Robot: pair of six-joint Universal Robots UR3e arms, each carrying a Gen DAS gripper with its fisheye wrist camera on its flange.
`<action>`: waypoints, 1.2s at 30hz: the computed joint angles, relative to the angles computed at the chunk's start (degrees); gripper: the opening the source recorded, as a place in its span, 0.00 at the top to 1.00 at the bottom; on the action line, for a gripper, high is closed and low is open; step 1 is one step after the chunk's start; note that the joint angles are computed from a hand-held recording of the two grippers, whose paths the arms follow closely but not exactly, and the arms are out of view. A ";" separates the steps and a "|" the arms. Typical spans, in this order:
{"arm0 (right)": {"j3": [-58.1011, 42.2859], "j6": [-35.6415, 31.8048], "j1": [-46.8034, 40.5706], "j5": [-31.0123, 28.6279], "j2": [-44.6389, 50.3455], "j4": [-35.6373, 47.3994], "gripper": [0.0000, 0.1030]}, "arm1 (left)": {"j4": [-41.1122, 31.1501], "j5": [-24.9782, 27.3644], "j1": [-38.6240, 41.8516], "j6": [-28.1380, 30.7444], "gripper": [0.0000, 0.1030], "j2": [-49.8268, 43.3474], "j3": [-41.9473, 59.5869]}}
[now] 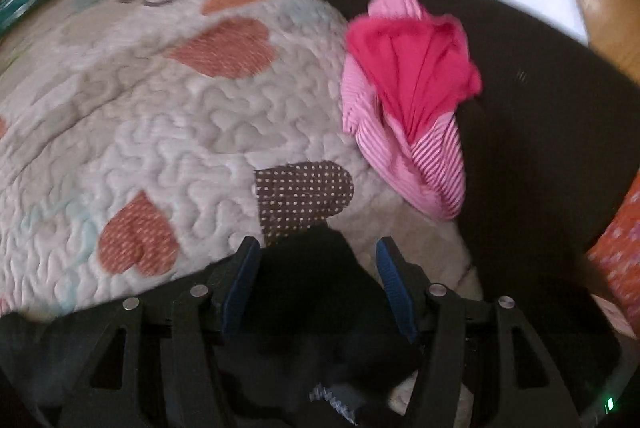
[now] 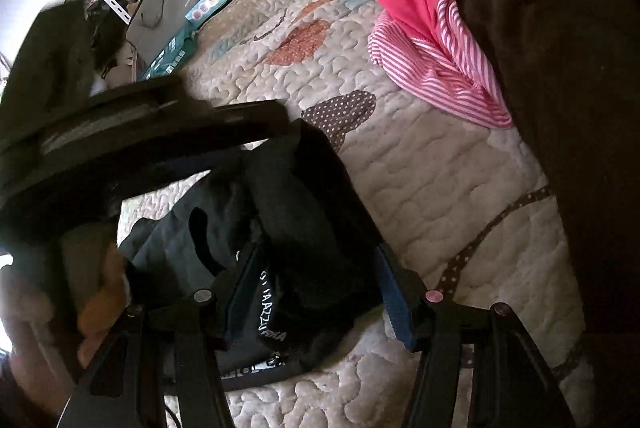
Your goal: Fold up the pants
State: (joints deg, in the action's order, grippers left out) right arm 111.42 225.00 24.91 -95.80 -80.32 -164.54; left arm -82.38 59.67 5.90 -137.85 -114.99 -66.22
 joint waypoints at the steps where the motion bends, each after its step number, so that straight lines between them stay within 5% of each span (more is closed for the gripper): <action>1: -0.32 -0.23 0.33 -0.67 0.68 -0.22 0.38 | 0.47 1.10 -0.95 0.15 0.42 -0.98 0.68; 17: 0.85 2.63 1.42 -5.15 -1.57 3.08 0.35 | 0.21 5.74 -4.87 1.49 0.41 -6.17 4.96; 21: -2.61 1.19 4.03 -6.81 1.61 4.74 0.27 | 9.03 8.41 -5.55 3.06 0.79 -1.73 -3.25; 22: -3.25 0.70 4.50 -7.17 2.29 4.80 0.27 | 8.43 7.35 -4.91 3.47 0.82 -1.17 -3.59; 23: -3.56 0.07 4.33 -6.37 2.55 5.10 0.29 | 6.59 5.68 -3.97 3.60 0.86 -0.89 -3.13; 25: -3.09 -0.23 3.41 -4.46 1.89 4.95 0.55 | 5.44 3.85 -2.75 3.65 0.87 0.29 -3.56; 28: -0.20 0.17 0.94 0.65 -0.10 2.44 0.66 | 6.78 3.67 -2.11 4.63 0.88 3.00 -6.24; 36: -5.58 -3.02 6.39 -4.09 -1.53 5.14 0.77 | -0.80 -4.35 7.64 7.63 0.89 10.37 -5.83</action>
